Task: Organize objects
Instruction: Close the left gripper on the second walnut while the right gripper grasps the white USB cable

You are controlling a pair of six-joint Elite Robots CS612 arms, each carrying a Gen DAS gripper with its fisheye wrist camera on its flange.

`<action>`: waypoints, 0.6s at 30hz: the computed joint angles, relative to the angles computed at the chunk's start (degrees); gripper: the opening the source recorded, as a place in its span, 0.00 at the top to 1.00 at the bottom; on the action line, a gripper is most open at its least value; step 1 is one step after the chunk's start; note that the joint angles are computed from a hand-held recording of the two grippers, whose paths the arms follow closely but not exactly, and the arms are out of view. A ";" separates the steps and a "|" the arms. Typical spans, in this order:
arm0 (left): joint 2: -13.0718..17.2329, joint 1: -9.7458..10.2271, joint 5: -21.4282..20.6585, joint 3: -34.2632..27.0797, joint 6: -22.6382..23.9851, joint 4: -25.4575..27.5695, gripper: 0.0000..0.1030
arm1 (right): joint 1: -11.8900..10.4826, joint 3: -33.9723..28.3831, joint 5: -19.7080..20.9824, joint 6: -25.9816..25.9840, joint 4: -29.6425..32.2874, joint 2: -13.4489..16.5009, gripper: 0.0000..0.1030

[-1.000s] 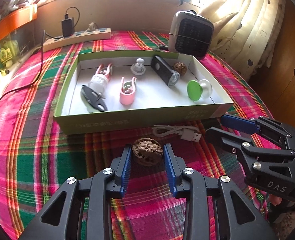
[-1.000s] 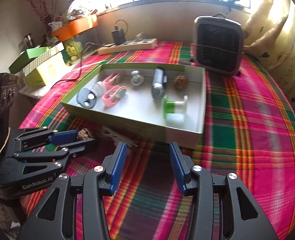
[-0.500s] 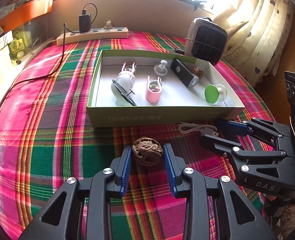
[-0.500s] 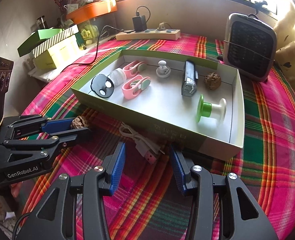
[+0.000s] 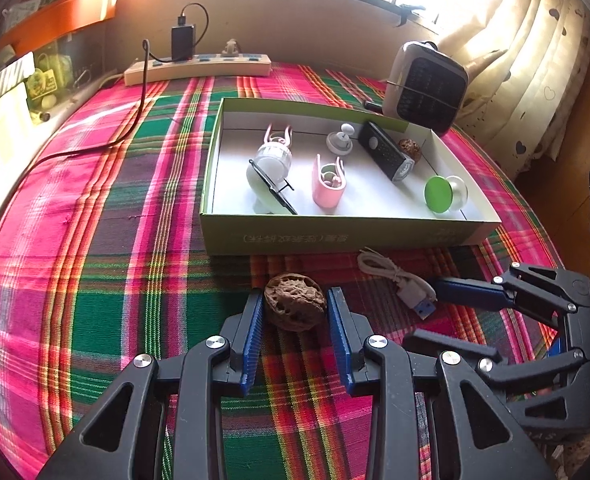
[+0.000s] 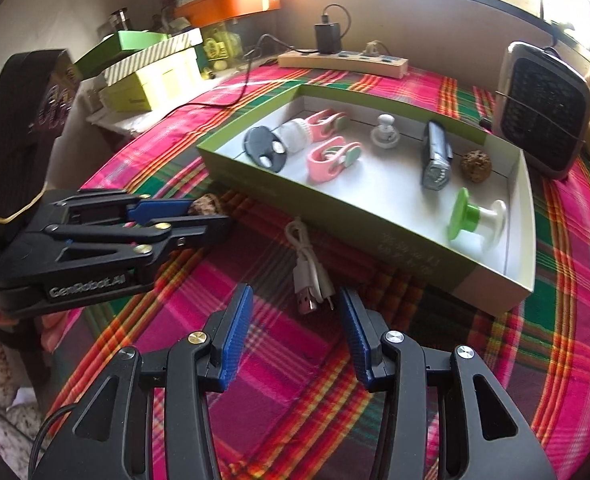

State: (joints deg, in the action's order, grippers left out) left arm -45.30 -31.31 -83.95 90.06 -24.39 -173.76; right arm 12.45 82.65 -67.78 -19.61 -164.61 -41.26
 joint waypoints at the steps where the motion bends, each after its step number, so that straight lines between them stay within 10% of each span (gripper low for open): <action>1: 0.01 0.05 -0.14 0.00 -0.09 -0.07 0.71 | 0.05 0.04 0.11 -0.58 0.05 -0.01 0.56; 18: 0.10 0.22 -0.43 -0.15 -0.01 -0.14 0.71 | 1.02 -1.96 -4.78 1.07 -1.94 1.33 0.56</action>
